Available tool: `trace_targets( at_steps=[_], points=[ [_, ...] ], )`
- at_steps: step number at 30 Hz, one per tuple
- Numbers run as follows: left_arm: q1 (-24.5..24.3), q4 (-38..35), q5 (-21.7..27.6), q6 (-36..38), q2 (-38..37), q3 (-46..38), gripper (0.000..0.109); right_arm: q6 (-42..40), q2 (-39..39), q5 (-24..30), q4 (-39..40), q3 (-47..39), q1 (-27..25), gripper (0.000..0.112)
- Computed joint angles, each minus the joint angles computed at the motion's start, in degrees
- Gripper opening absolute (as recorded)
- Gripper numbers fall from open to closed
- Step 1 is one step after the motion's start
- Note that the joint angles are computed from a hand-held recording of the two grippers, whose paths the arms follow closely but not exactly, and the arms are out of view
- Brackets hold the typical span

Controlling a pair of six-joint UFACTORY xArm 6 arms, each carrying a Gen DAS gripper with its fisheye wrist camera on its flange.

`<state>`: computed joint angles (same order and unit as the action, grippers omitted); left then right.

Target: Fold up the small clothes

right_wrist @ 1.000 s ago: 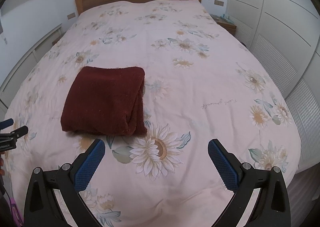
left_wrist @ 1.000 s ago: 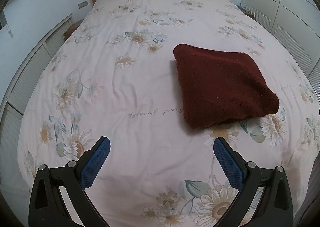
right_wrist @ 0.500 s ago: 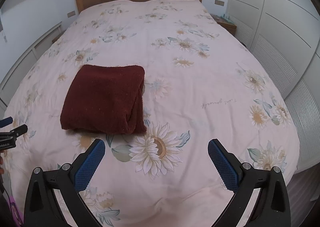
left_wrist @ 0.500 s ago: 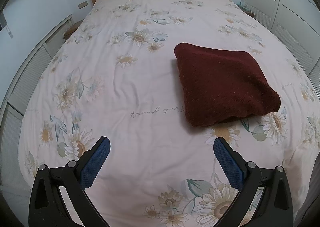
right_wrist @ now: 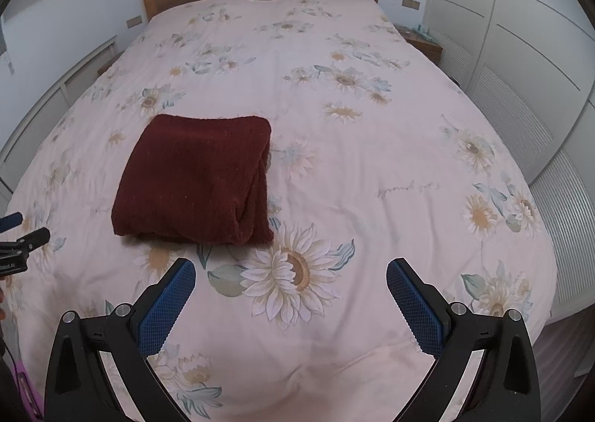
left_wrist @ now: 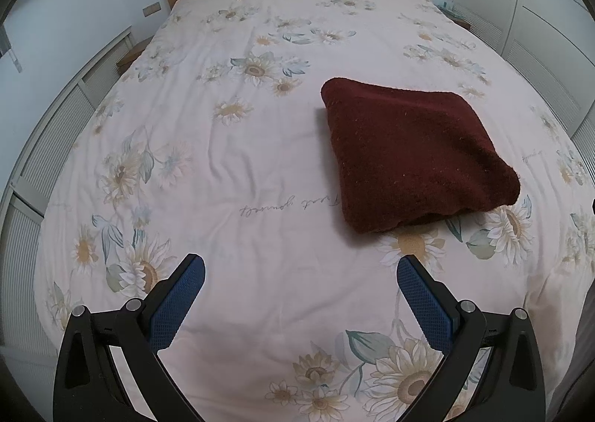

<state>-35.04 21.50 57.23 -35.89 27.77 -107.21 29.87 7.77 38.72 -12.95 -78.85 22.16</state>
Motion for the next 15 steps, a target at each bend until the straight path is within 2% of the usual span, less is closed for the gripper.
trace_targets(
  at_steps=[15],
  points=[
    [-0.1, 0.2, 0.3, 0.7, 0.7, -1.0, 0.102, -1.0, 0.6, 0.4, 0.9, -0.3, -0.1, 0.102]
  ],
)
